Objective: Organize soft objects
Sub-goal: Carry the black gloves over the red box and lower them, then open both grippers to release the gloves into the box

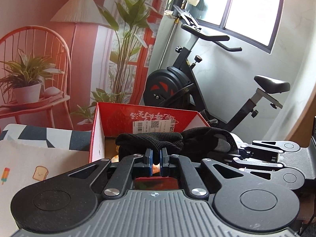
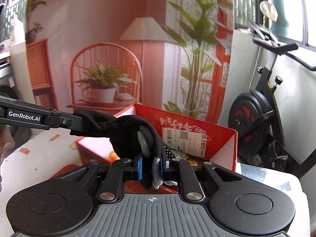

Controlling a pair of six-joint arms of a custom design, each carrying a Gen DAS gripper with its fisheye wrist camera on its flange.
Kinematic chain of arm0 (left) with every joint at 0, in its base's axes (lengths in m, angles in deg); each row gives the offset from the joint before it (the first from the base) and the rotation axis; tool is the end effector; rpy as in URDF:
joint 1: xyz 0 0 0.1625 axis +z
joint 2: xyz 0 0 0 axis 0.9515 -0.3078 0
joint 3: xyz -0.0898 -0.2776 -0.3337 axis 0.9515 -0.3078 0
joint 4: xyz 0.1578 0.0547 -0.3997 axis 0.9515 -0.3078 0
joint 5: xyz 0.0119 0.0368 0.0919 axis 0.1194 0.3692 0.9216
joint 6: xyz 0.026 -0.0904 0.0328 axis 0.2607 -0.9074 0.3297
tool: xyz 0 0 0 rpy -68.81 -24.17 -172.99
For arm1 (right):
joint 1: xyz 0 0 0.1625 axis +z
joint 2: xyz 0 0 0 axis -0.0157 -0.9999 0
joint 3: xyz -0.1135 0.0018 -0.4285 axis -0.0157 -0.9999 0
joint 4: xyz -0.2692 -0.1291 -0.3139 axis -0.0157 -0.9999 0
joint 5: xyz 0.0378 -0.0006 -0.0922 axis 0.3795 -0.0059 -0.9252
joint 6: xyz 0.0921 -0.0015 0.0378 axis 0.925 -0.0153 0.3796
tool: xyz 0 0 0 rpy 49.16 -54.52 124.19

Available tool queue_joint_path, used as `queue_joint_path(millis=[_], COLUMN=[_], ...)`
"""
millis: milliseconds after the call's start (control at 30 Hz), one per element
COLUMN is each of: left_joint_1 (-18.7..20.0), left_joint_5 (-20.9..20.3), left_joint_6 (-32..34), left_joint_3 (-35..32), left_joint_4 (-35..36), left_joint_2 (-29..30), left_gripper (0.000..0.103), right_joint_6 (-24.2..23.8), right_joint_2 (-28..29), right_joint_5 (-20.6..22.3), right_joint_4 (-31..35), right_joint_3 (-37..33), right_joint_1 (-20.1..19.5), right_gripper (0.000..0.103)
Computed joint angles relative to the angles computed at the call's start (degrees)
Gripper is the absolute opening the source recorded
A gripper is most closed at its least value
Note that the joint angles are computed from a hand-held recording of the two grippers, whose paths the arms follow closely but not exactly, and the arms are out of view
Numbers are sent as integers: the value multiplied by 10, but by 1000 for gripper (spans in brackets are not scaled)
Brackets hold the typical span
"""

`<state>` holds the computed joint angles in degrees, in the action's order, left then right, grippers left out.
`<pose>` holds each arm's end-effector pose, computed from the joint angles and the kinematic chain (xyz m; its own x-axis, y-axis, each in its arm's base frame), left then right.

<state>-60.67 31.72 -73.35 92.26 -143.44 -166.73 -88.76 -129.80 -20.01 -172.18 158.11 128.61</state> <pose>-0.1678 -0.2608 0.2629 -0.8331 -0.1405 -0.5350 0.3919 0.5326 -0.7501 0.3701 -0.3164 0.0934 -0.5216 -0.6932 0.4975 -0.8526 0.4025 -0.3332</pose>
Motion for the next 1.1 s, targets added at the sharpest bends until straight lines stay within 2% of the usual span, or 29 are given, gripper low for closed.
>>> queue_joint_path(millis=[133,300,433,567,700,767,833,967,1100], left_joint_1=[79,165,216,249,261,266,264,245,212], left_joint_5=[16,4,-16,-27,-18,-20,-17,-3,12], left_joint_6=[132,274,337,398,421,419,422,386,320], left_joint_3=[11,18,18,15,9,4,6,3,-5], left_joint_4=[-175,-374,-459,-535,-560,-554,-556,-496,-386], left_joint_2=[41,100,128,160,181,180,174,148,110], left_gripper=[7,7,7,8,12,24,26,26,26], right_joint_6=[-1,21,40,63,67,60,58,58,63], right_joint_2=[32,66,89,111,132,139,139,124,104], right_joint_5=[-7,-9,-19,-52,-91,-106,-113,-114,-116], right_joint_4=[26,71,113,136,118,93,79,72,73], right_joint_3=[-41,-87,-119,-140,-151,-152,-150,-139,-126], right_joint_1=[-20,-45,-56,-55,-51,-50,-50,-52,-44], right_gripper=[14,14,15,19,28,33,36,36,36])
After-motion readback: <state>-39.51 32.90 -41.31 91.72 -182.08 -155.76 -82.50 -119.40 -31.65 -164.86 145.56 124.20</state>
